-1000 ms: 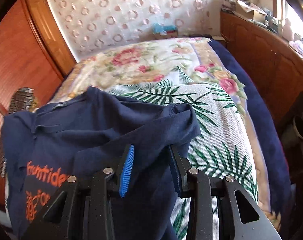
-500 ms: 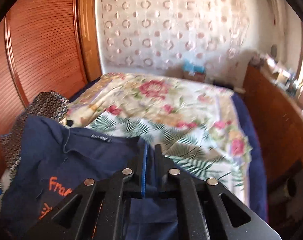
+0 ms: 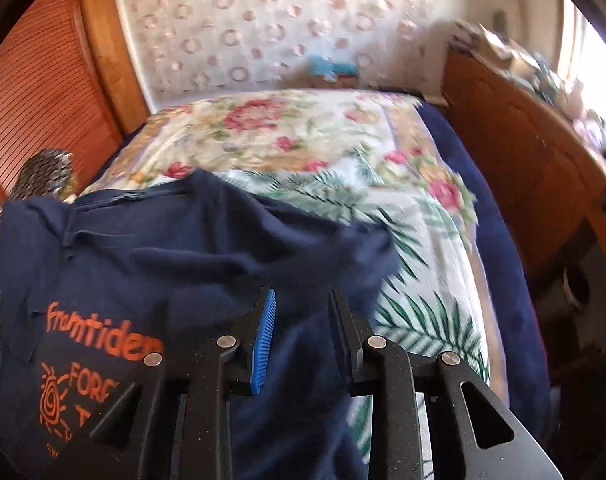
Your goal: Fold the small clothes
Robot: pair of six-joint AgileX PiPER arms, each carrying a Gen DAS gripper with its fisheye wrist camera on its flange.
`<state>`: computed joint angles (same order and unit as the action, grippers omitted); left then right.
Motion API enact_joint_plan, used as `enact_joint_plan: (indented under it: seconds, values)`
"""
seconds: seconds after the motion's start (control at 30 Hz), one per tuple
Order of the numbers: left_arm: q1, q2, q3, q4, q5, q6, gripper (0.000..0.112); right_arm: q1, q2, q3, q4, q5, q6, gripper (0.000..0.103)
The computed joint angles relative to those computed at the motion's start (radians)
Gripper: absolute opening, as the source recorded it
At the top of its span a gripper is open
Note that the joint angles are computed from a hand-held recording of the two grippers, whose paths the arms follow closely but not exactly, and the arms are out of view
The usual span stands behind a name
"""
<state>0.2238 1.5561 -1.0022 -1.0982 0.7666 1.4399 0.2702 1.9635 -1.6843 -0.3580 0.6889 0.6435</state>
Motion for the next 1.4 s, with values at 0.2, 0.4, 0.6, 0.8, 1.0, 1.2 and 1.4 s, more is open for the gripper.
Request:
enact_joint_plan:
  seconds: [0.2, 0.4, 0.6, 0.8, 1.0, 1.2, 1.4]
  values:
    - [0.002, -0.001, -0.001, -0.001, 0.006, 0.009, 0.087, -0.075, 0.053, -0.091, 0.183, 0.015, -0.066, 0.028]
    - [-0.008, 0.018, -0.007, 0.0, -0.014, 0.015, 0.087, -0.088, 0.101, -0.175, 0.167, -0.005, -0.13, 0.006]
    - [-0.038, 0.058, -0.046, 0.024, -0.037, -0.02, 0.087, -0.051, 0.098, -0.16, 0.08, -0.058, -0.176, 0.001]
    - [-0.061, 0.093, -0.097, 0.056, -0.049, -0.069, 0.087, -0.026, 0.108, -0.237, 0.174, -0.072, -0.36, 0.001]
    - [-0.081, 0.129, -0.163, 0.085, -0.063, -0.121, 0.087, -0.037, 0.158, -0.286, 0.205, -0.024, -0.464, 0.029]
    - [-0.083, 0.171, -0.256, 0.118, -0.049, -0.175, 0.087, -0.061, 0.008, -0.002, 0.107, -0.15, -0.388, 0.036]
    - [-0.075, 0.247, -0.397, 0.155, -0.02, -0.229, 0.087, -0.084, 0.011, 0.078, 0.095, -0.135, -0.346, 0.036]
